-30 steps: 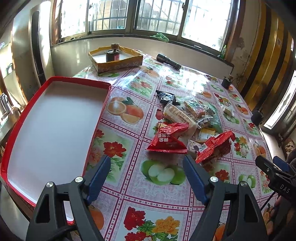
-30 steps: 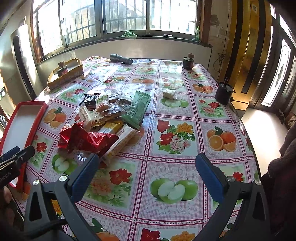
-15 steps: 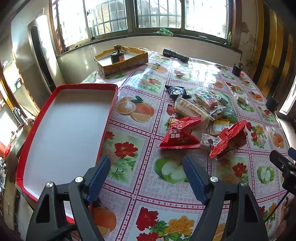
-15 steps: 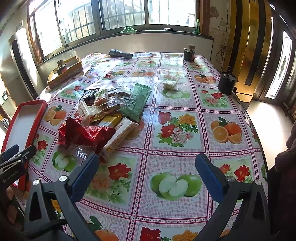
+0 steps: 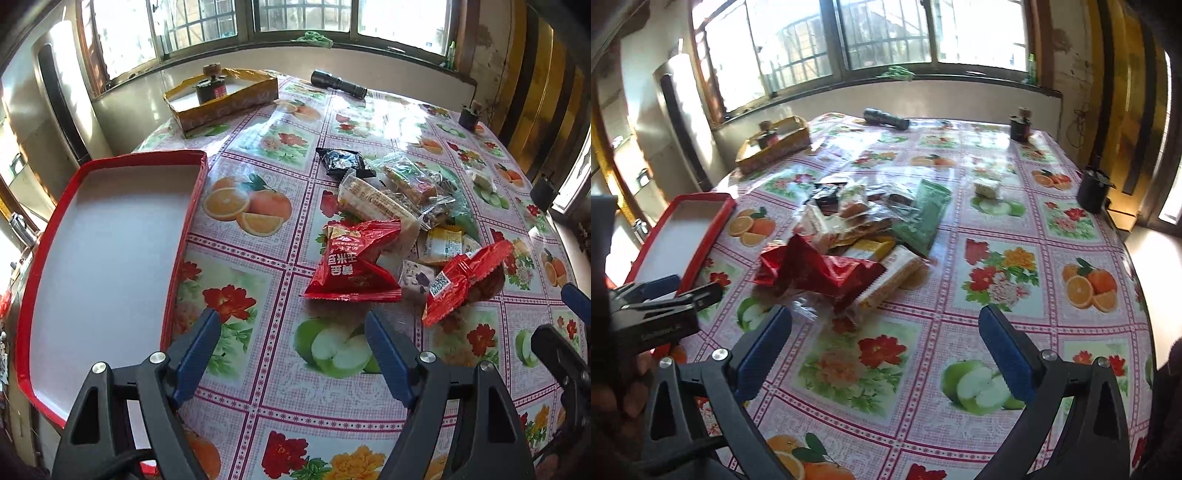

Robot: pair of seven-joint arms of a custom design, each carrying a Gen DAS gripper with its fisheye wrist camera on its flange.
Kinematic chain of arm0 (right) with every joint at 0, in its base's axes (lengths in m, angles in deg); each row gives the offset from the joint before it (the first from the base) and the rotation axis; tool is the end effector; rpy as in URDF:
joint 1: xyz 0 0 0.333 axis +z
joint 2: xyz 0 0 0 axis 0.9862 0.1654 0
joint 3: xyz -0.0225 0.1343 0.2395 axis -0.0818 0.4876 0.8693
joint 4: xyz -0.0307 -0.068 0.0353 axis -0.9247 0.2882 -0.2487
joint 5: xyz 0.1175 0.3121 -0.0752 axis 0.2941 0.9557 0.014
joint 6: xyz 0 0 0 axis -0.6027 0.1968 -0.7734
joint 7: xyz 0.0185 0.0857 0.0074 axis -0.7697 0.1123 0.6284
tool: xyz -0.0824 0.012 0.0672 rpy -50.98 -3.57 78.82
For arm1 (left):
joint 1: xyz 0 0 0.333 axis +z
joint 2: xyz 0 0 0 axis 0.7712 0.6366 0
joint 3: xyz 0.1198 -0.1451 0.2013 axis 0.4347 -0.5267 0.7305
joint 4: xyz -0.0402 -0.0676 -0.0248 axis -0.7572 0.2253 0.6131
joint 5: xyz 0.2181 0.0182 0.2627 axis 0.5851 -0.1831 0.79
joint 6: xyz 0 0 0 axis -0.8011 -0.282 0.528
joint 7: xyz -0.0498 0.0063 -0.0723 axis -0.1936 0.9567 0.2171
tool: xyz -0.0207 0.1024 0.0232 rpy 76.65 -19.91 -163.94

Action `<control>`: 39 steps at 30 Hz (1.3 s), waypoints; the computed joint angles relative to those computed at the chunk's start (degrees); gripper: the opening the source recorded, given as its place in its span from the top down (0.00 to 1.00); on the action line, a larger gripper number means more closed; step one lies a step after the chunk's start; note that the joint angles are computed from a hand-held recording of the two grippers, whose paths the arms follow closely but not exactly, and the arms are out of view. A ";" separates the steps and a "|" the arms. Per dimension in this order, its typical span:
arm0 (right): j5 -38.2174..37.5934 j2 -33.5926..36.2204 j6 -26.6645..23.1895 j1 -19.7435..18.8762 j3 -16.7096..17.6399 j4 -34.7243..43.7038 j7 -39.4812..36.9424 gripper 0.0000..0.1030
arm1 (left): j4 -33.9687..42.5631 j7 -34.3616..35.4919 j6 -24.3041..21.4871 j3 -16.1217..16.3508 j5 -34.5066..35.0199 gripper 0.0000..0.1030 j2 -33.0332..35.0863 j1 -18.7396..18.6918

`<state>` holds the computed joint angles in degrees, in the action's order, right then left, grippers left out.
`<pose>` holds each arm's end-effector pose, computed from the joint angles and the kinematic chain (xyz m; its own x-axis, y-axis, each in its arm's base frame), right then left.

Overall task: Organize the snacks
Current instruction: 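Grasp the red chip bag with the left gripper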

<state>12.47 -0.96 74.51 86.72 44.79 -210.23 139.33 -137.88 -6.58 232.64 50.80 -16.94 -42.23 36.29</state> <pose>0.3679 0.1670 0.5028 -0.1313 -0.9848 -0.1136 -0.6925 0.1731 -0.7004 0.4883 -0.2560 0.4881 -0.2957 -0.9551 -0.0184 -0.7916 0.2558 -0.5549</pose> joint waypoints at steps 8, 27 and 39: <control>4.06 12.09 4.87 4.56 -4.96 6.43 -12.15 0.13 | 13.71 7.04 -5.92 -0.29 -7.52 0.22 10.85 -0.37; 28.20 19.06 8.00 8.37 -8.92 9.01 -34.24 0.28 | 22.25 15.72 -11.10 -1.03 -17.54 0.54 18.29 0.39; 12.48 23.38 5.55 3.74 -7.27 14.49 -24.68 0.24 | 16.28 19.63 -7.86 -1.45 -22.84 0.58 13.35 1.82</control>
<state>24.95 22.42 80.06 90.46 37.52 -195.73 114.64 -121.60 13.04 224.78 49.35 -39.79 -28.88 38.11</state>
